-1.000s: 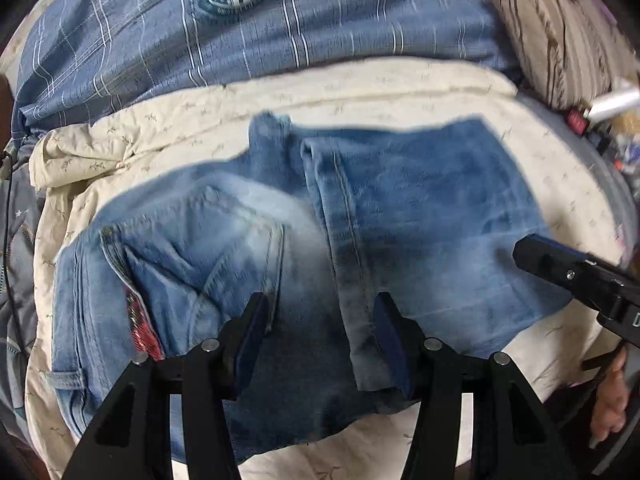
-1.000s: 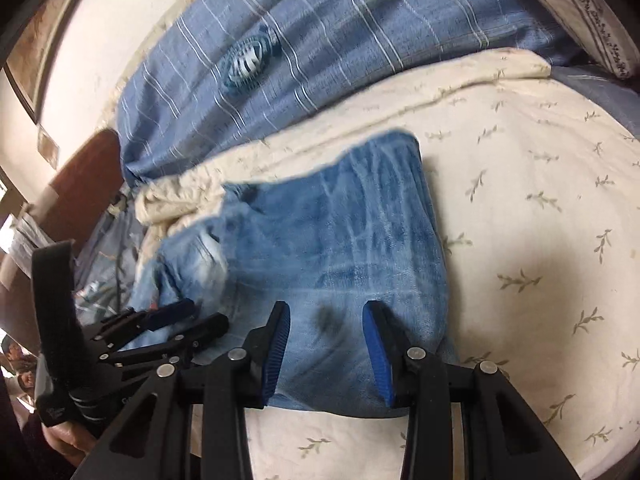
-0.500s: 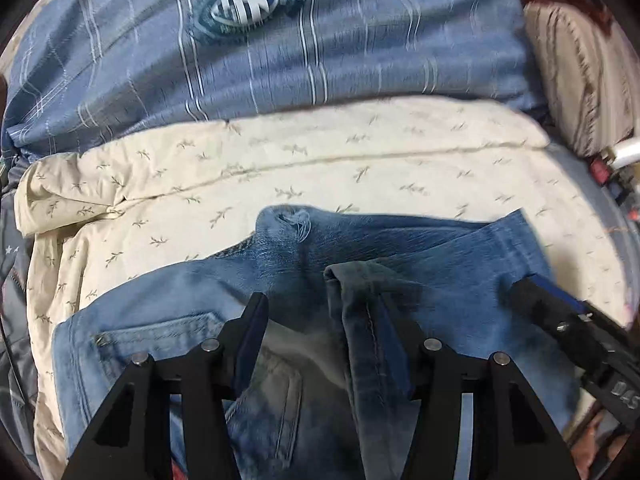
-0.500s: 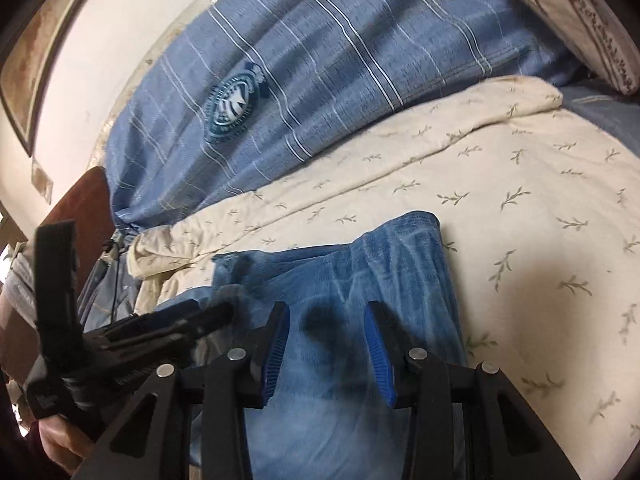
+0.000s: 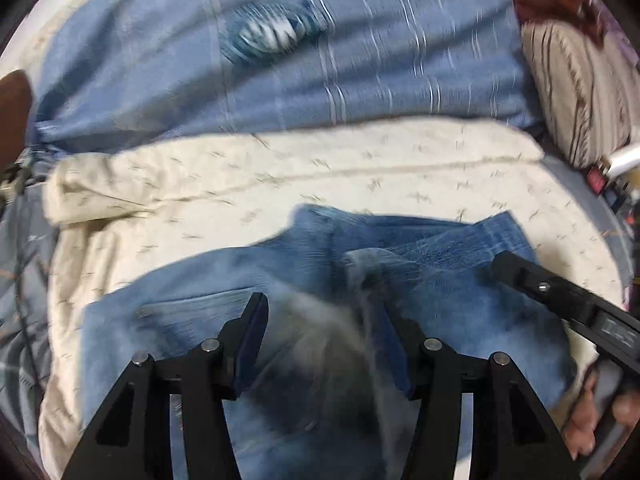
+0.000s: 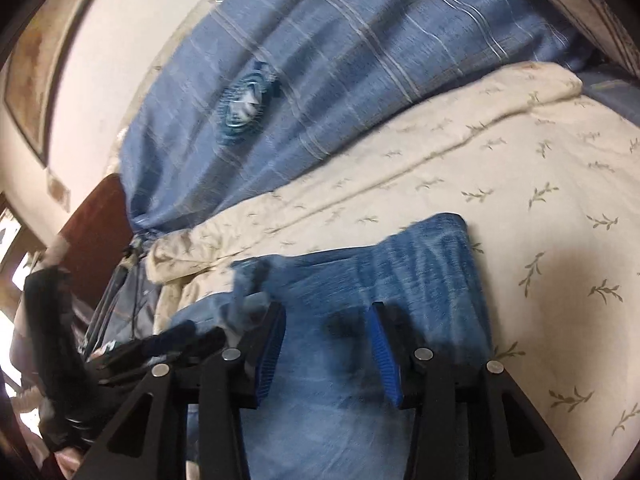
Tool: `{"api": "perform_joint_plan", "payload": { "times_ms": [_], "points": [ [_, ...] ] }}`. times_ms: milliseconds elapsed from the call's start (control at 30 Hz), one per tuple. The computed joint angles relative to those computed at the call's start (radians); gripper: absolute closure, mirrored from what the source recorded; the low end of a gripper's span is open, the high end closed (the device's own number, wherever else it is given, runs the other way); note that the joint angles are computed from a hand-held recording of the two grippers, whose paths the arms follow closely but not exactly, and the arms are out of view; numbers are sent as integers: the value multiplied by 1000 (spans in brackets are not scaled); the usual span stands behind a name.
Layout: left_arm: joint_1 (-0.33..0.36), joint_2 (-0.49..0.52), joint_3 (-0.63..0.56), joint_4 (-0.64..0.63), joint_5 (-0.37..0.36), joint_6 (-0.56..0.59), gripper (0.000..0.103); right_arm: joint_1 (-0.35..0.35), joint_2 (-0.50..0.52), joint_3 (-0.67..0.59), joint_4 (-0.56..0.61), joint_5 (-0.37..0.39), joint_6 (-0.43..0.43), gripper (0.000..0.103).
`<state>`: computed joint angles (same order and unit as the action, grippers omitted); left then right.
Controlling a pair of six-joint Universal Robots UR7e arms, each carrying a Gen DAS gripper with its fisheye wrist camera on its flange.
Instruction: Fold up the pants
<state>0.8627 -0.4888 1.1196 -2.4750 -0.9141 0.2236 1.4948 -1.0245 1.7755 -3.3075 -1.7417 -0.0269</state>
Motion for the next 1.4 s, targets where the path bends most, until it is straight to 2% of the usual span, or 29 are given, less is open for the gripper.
{"api": "perform_joint_plan", "payload": {
  "times_ms": [100, 167, 333, 400, 467, 667, 733, 900, 1000, 1200, 1400],
  "points": [
    [3, -94, 114, -88, 18, 0, 46, 20, -2, 22, 5, -11, -51, 56],
    [15, -158, 176, -118, 40, -34, 46, 39, 2, 30, 28, -47, -75, 56],
    [67, -285, 262, -130, 117, -178, 43, 101, 34, 48, 37, -203, -164, 57],
    [92, -319, 274, -81, 119, -245, 42, 127, 63, 34, 39, -293, -203, 56],
    [108, -342, 282, -49, 101, -296, 42, 136, 71, 39, 32, -328, -220, 56],
    [142, -370, 298, 29, -5, -405, 36, 140, 37, 113, -58, -232, -229, 56],
    [148, -368, 296, 53, -35, -439, 35, 150, 39, 131, -97, -219, -264, 56],
    [153, -370, 308, 85, -96, -510, 33, 173, 61, 130, -128, -241, -326, 55],
    [157, -361, 307, 101, -139, -554, 32, 173, 64, 126, -121, -239, -320, 55],
    [173, -315, 270, 106, -181, -614, 32, 170, 69, 118, -120, -229, -325, 55],
    [182, -291, 251, 111, -196, -642, 38, 166, 68, 113, -116, -226, -317, 55]
  ]
}}
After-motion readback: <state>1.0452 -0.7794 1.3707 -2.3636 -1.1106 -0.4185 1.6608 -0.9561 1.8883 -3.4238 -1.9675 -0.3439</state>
